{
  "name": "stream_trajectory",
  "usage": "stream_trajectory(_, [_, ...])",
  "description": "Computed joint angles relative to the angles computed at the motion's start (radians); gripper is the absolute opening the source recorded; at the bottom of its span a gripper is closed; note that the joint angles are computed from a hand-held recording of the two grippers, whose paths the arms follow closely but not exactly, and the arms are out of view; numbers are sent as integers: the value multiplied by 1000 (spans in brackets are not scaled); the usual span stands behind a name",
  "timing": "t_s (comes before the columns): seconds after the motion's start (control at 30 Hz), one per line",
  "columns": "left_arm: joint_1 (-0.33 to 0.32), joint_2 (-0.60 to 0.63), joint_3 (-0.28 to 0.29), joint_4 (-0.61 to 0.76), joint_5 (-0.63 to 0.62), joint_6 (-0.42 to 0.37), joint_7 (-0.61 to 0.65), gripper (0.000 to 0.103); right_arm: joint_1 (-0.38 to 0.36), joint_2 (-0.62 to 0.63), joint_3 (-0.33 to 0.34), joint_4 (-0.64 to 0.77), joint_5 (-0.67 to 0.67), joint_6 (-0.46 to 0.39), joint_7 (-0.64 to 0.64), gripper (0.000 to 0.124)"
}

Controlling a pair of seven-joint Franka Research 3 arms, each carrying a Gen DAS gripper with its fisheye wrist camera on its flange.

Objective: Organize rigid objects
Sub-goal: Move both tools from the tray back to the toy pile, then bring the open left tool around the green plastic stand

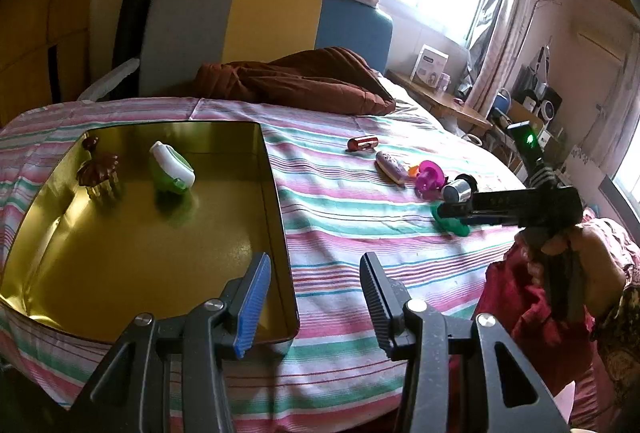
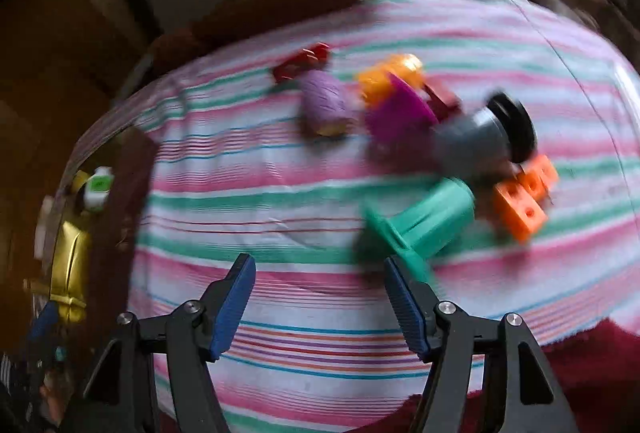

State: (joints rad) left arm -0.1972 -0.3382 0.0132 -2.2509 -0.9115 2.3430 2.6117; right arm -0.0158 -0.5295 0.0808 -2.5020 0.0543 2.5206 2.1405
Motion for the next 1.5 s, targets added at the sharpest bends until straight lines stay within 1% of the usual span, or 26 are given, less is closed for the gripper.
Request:
stream_trajectory(0.03, [0, -1, -1, -2, 0, 3, 0, 47, -6, -12, -1, -7, -5, 15, 1, 68])
stream_trajectory(0.07, [0, -4, -2, -5, -1, 8, 0, 47, -26, -33, 4, -19, -16, 29, 22, 69])
stream_trajectory(0.13, [-1, -4, -3, -7, 0, 12, -7, 47, -93, -83, 29, -46, -51, 37, 103, 79])
stream_trajectory(0.17, [-3, -3, -3, -7, 1, 9, -10, 47, -147, -112, 48, -58, -86, 23, 159, 80])
stream_trajectory(0.2, [-4, -3, -4, -7, 2, 6, -11, 47, -188, -124, 64, -55, -117, -8, 203, 81])
stream_trajectory(0.23, [-6, -5, -5, -9, 3, 5, -10, 47, -238, -133, 80, -42, -160, -74, 249, 81])
stream_trajectory(0.3, [-12, -13, -8, -18, 6, 4, -2, 47, -269, -124, 71, -19, -213, -154, 284, 81])
stream_trajectory(0.33, [-15, -16, -9, -22, 8, 2, 1, 47, -275, -115, 54, -14, -230, -181, 287, 81])
stream_trajectory(0.4, [-22, -24, -13, -29, 16, -2, 5, 47, -265, -84, 11, 0, -234, -208, 277, 79])
stream_trajectory(0.5, [-35, -35, -17, -39, 30, -1, 13, 47, -227, -40, -49, -1, -197, -190, 232, 71])
stream_trajectory(0.53, [-38, -39, -17, -42, 35, 0, 14, 47, -221, -32, -53, 0, -191, -189, 226, 68])
stream_trajectory(0.6, [-45, -44, -21, -48, 52, 4, 14, 47, -209, -12, -63, -10, -179, -153, 210, 65])
stream_trajectory(0.63, [-48, -44, -21, -49, 57, 7, 13, 47, -204, -6, -70, -22, -169, -119, 203, 65])
stream_trajectory(0.7, [-55, -45, -23, -53, 67, 14, 7, 47, -198, 13, -81, -32, -148, -77, 186, 64])
stream_trajectory(0.73, [-58, -44, -24, -54, 74, 18, 1, 47, -198, 20, -85, -31, -142, -75, 175, 64])
stream_trajectory(0.8, [-65, -42, -26, -53, 82, 17, -9, 47, -210, 34, -70, -16, -170, -82, 163, 57])
stream_trajectory(0.87, [-73, -32, -32, -45, 93, 14, -20, 47, -213, 41, -57, -7, -195, -106, 154, 53])
stream_trajectory(0.93, [-83, -21, -42, -32, 101, 11, -32, 47, -213, 44, -50, -1, -211, -114, 161, 40])
stream_trajectory(0.97, [-89, -15, -46, -22, 102, 6, -39, 47, -213, 41, -46, -1, -218, -115, 168, 38])
stream_trajectory(1.1, [-112, 13, -74, 21, 109, 2, -60, 47, -218, 22, -44, -11, -231, -125, 203, 38])
stream_trajectory(1.23, [-144, 54, -116, 74, 137, 9, -76, 47, -216, 4, -64, -26, -202, -132, 214, 38])
stream_trajectory(1.4, [-181, 145, -181, 171, 208, -9, -98, 47, -216, 13, -67, -23, -187, -128, 204, 39])
stream_trajectory(1.5, [-198, 220, -234, 236, 285, 16, -135, 47, -215, 12, -69, -25, -182, -125, 198, 39])
